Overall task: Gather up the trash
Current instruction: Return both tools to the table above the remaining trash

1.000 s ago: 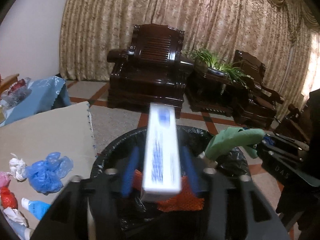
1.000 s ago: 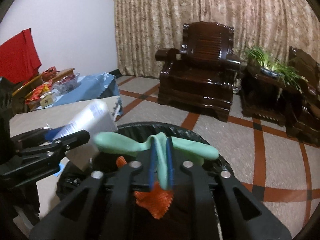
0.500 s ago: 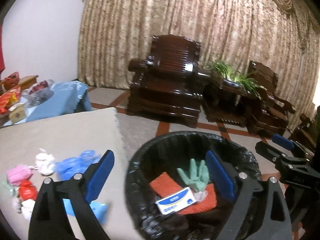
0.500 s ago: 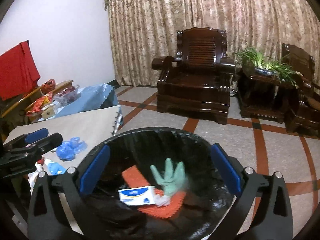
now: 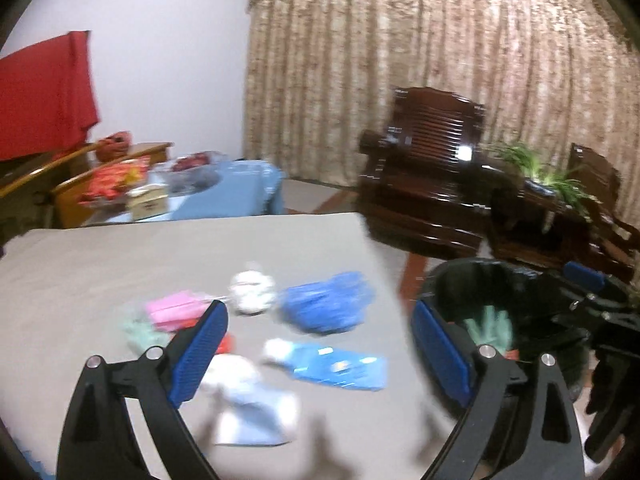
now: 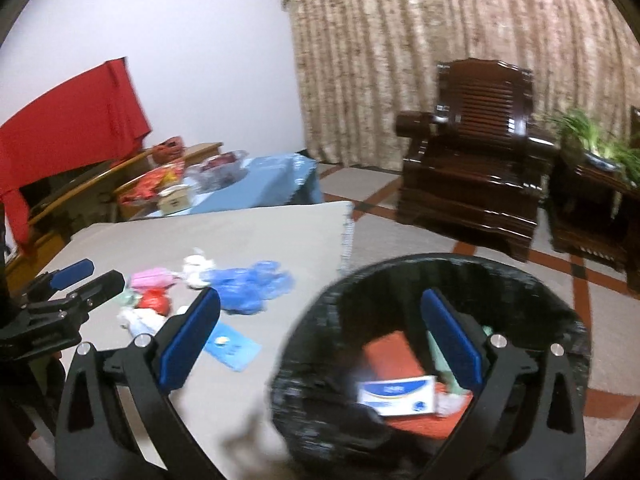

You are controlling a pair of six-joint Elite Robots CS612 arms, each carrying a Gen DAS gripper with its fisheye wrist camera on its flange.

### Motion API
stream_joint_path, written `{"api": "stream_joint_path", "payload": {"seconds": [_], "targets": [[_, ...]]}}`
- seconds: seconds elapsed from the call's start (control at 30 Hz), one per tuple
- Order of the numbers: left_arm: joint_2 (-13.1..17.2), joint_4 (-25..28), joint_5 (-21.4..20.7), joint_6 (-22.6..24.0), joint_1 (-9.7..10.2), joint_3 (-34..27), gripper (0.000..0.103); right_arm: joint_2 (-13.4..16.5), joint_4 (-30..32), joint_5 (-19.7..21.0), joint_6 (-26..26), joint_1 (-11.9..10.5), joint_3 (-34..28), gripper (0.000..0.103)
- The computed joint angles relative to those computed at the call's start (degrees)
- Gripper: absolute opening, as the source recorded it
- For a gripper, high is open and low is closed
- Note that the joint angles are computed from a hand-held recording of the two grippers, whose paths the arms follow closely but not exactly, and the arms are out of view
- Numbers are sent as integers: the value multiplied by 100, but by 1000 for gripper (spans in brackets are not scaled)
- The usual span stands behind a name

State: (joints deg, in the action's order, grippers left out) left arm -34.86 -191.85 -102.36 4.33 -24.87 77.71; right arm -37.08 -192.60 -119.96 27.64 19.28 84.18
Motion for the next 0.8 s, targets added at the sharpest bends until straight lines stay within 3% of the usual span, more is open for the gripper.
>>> {"api": "stream_joint_path", "payload": {"seconds": [0.27,0.8], "targets": [[68,-81,537,-188,276,48,92,425,292,509,-413,145,-851,98],[256,70,832,-330,562,-43,91,1322,1306,1304,-848,294,-2301,98]]}}
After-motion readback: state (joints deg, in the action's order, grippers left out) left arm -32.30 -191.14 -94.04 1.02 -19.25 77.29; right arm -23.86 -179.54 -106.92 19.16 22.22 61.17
